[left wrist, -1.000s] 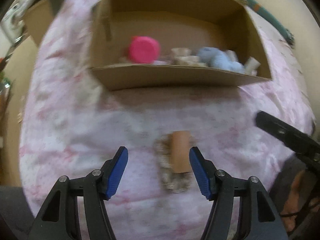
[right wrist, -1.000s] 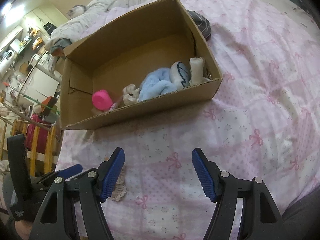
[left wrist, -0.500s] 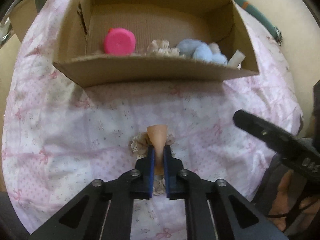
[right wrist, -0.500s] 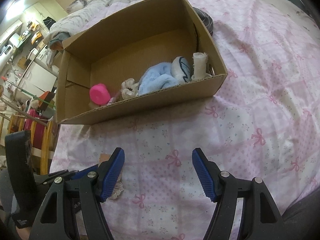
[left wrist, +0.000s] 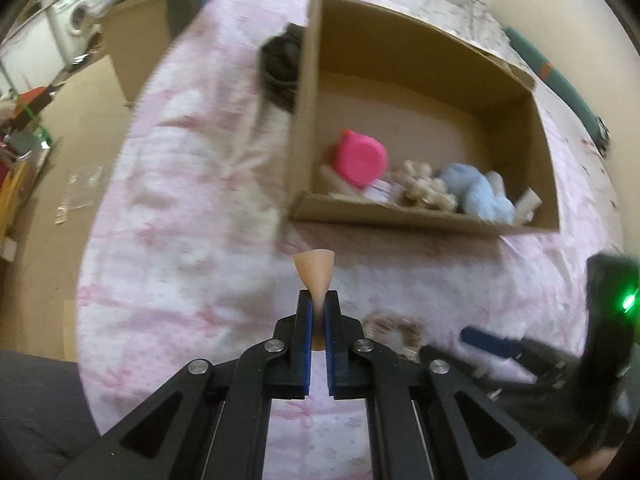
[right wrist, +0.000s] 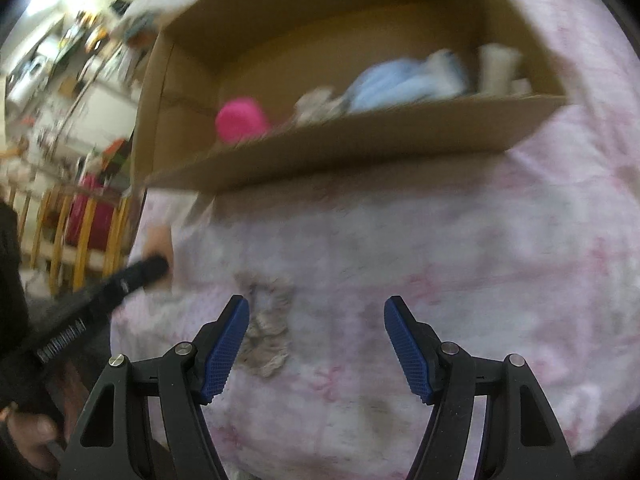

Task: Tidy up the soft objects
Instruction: 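Grasp the beige tube with the left tool while the right tool grasps the lace scrunchie, then carry the tube with the left tool while the right tool carries the scrunchie, releasing both into the box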

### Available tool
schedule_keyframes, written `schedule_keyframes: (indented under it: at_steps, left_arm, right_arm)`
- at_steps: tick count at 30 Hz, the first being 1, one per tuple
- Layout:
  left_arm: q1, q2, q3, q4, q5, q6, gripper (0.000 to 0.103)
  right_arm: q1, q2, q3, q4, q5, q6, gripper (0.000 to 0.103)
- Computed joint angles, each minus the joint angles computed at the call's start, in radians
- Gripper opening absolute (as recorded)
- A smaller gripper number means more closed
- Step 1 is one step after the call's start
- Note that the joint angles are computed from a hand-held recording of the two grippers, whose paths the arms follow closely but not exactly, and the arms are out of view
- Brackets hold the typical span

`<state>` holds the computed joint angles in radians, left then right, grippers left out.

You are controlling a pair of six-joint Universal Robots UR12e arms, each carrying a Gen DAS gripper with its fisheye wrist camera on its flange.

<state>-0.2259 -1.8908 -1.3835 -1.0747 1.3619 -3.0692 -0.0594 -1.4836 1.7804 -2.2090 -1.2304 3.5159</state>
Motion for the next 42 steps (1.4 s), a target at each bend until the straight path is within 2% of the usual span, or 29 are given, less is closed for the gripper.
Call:
schedule_keyframes:
  at_steps: [4,9,14,15,16,17,18,19,21,23,31,38,42]
  left_arm:
    - [0.004,-0.004,0.004,0.008,0.044,-0.024,0.005]
    - [0.002,-0.018,0.019,-0.052,0.067,-0.022,0.005]
    - [-0.007,-0.015,0.009,-0.034,0.088,-0.007,0.005]
    - [-0.008,-0.015,0.008,-0.032,0.093,-0.006,0.005]
    - [-0.009,-0.015,0.007,-0.031,0.100,-0.006,0.005]
    - [-0.010,-0.016,0.007,-0.033,0.103,-0.007,0.005]
    - [-0.009,-0.016,0.007,-0.035,0.103,-0.009,0.005]
    - [-0.008,-0.018,0.008,-0.040,0.099,-0.013,0.005]
    - [-0.008,-0.019,0.009,-0.041,0.101,-0.015,0.005]
    - [-0.008,-0.018,0.008,-0.034,0.102,-0.017,0.005]
    - [-0.009,-0.013,0.002,-0.018,0.097,-0.011,0.005]
    - [-0.014,-0.014,0.002,-0.015,0.102,-0.001,0.005]
    - [-0.010,0.000,-0.009,0.029,0.078,-0.005,0.005]
  right_arm:
    - [0.035,0.037,-0.025,0.030,-0.003,-0.045,0.074]
    - [0.089,0.060,-0.053,0.036,-0.119,-0.119,0.074]
    - [0.132,0.077,-0.072,0.065,-0.240,-0.174,0.070]
    - [0.137,0.078,-0.074,0.065,-0.255,-0.174,0.068]
    - [0.141,0.077,-0.074,0.063,-0.270,-0.170,0.058]
    - [0.143,0.076,-0.073,0.060,-0.284,-0.168,0.044]
    - [0.145,0.075,-0.073,0.061,-0.293,-0.162,0.036]
    - [0.138,0.071,-0.070,0.060,-0.288,-0.159,0.026]
    - [0.125,0.065,-0.062,0.049,-0.261,-0.143,0.015]
    - [0.111,0.054,-0.051,0.033,-0.232,-0.133,0.012]
    - [0.076,0.000,-0.007,-0.068,-0.173,-0.080,0.012]
    - [0.059,-0.013,0.007,-0.069,-0.162,-0.048,0.012]
    - [0.052,-0.014,0.000,-0.097,-0.155,-0.042,0.012]
